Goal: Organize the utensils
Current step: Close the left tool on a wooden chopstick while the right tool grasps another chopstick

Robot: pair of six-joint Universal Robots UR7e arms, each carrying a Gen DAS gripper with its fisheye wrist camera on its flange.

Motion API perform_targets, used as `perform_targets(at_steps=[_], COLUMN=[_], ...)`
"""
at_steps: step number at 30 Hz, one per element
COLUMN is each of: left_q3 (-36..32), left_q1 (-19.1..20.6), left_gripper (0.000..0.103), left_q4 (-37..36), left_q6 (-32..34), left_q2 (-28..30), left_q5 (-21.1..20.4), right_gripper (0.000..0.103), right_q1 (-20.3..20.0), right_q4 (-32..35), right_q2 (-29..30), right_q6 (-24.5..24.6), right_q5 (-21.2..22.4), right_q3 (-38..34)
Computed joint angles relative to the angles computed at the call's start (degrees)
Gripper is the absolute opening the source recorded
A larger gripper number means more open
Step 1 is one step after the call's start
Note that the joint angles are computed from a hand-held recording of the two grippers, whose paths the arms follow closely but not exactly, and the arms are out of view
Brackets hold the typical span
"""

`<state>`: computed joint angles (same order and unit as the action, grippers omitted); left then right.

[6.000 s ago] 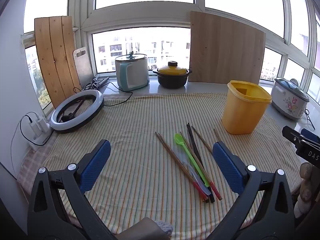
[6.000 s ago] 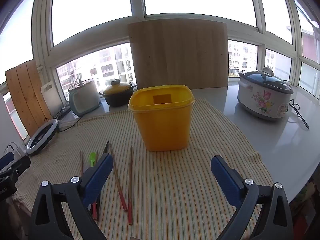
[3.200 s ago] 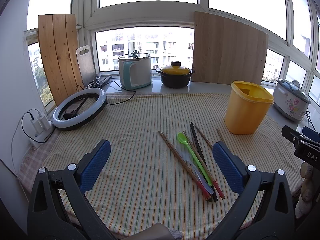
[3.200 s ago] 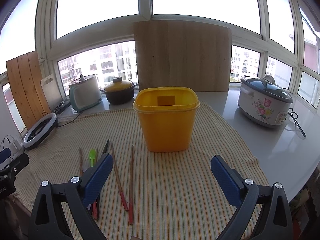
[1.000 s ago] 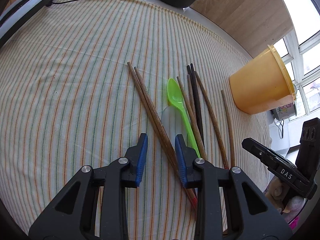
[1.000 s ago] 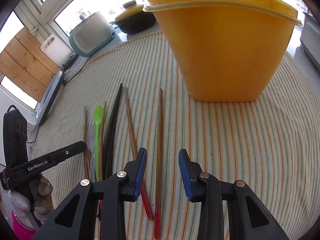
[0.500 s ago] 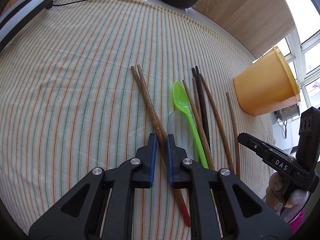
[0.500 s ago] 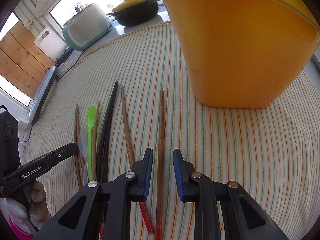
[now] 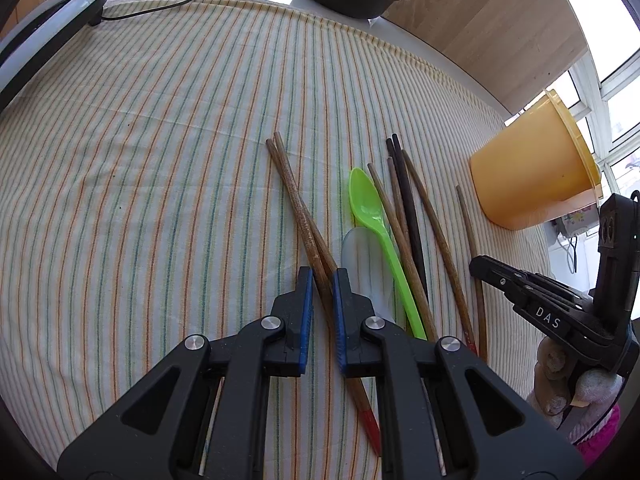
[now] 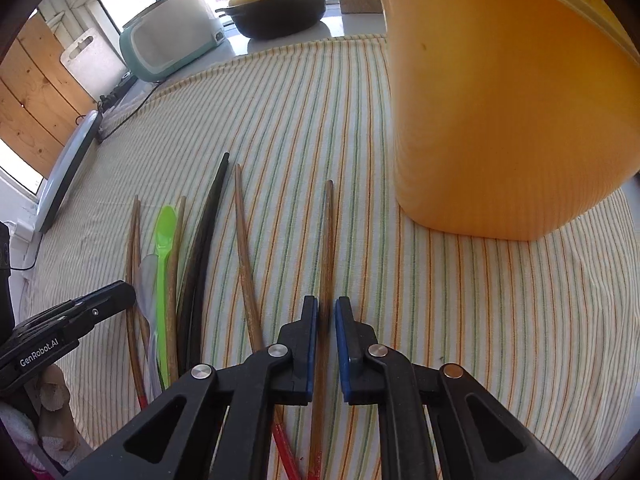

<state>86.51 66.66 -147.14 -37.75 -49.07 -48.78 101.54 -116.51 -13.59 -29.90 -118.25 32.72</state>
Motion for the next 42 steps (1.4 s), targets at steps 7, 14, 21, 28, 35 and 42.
perform_targets(at_steps=[7, 14, 21, 28, 35, 42], left_q3=[1.31, 3.31, 5.17, 4.56, -3.35, -8.20], left_q1=[-0.21, -1.17, -3.74, -4.21, -0.98, -0.21], left_gripper=[0.007, 0.006, 0.006, 0.006, 0.014, 0.014], left_q4=[-0.71, -2.77, -5.90, -1.93, 16.34, 22.74], left_q6=[-0.24, 0.28, 3.15, 2.06, -6.16, -6.96], left_q2=[-1.15, -2.77, -4.33, -5.14, -2.66, -0.21], left_q5=[-0.55, 0.81, 4.65, 6.20, 2.39, 2.91], right_gripper=[0.003, 0.003, 0.003, 0.003, 0.003, 0.003], right_q1=[-0.31, -0.44, -0.57, -0.42, -0.27, -0.09], right_q4=[1.84, 0.62, -3.96, -8.50, -8.37, -8.32], right_q2=[-0.42, -3.39, -6.90, -9.54, -10.37, -10.60], right_q6=[0.61, 0.14, -1.36, -3.20, -3.21, -3.99], right_q5=[3.01, 7.15, 9.98, 11.29, 11.44, 11.74], right_q3=[-0.63, 2.60, 7.88, 11.87, 13.30, 13.66])
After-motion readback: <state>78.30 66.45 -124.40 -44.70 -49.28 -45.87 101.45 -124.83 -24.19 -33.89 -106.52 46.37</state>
